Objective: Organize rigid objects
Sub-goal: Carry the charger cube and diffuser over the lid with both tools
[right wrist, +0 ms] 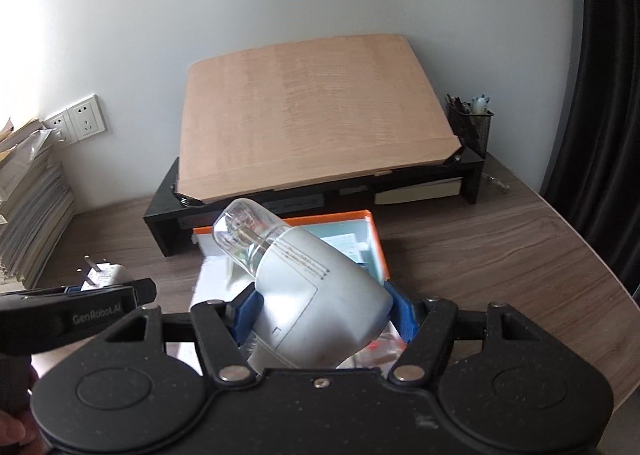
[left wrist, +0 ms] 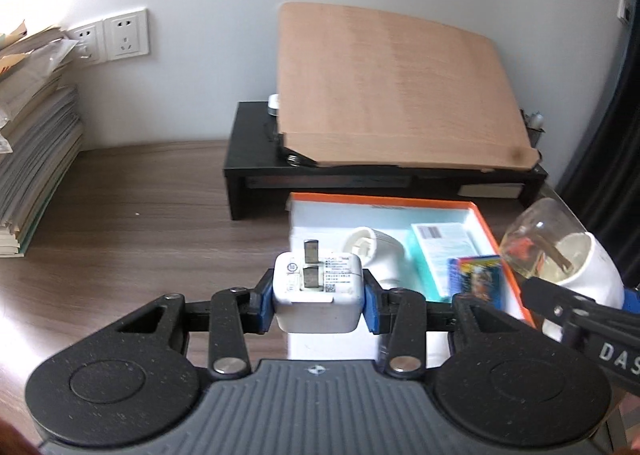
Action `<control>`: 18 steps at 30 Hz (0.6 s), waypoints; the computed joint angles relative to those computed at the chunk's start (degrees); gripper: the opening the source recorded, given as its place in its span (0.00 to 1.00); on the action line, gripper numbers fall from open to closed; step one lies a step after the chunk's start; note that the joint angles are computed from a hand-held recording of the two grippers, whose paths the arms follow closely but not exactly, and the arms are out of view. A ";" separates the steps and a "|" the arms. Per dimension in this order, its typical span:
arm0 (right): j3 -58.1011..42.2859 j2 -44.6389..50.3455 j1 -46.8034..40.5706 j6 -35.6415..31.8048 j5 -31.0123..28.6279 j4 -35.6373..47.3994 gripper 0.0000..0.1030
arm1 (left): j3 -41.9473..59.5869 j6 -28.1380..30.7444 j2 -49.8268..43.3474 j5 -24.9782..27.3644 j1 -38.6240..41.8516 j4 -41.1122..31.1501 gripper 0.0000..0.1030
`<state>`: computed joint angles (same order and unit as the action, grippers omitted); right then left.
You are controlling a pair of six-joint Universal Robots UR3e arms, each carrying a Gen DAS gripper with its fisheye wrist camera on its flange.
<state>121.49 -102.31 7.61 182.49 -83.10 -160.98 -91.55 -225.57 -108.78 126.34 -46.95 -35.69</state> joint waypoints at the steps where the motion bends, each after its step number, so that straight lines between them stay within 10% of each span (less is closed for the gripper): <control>1: 0.64 -0.81 -1.20 -0.66 1.02 0.40 0.77 | 0.57 -0.10 -0.67 -0.07 -0.36 0.19 0.41; 18: 1.33 0.29 -8.32 -7.14 7.96 3.56 0.77 | 7.14 -2.75 -6.37 0.43 -3.73 -2.73 0.41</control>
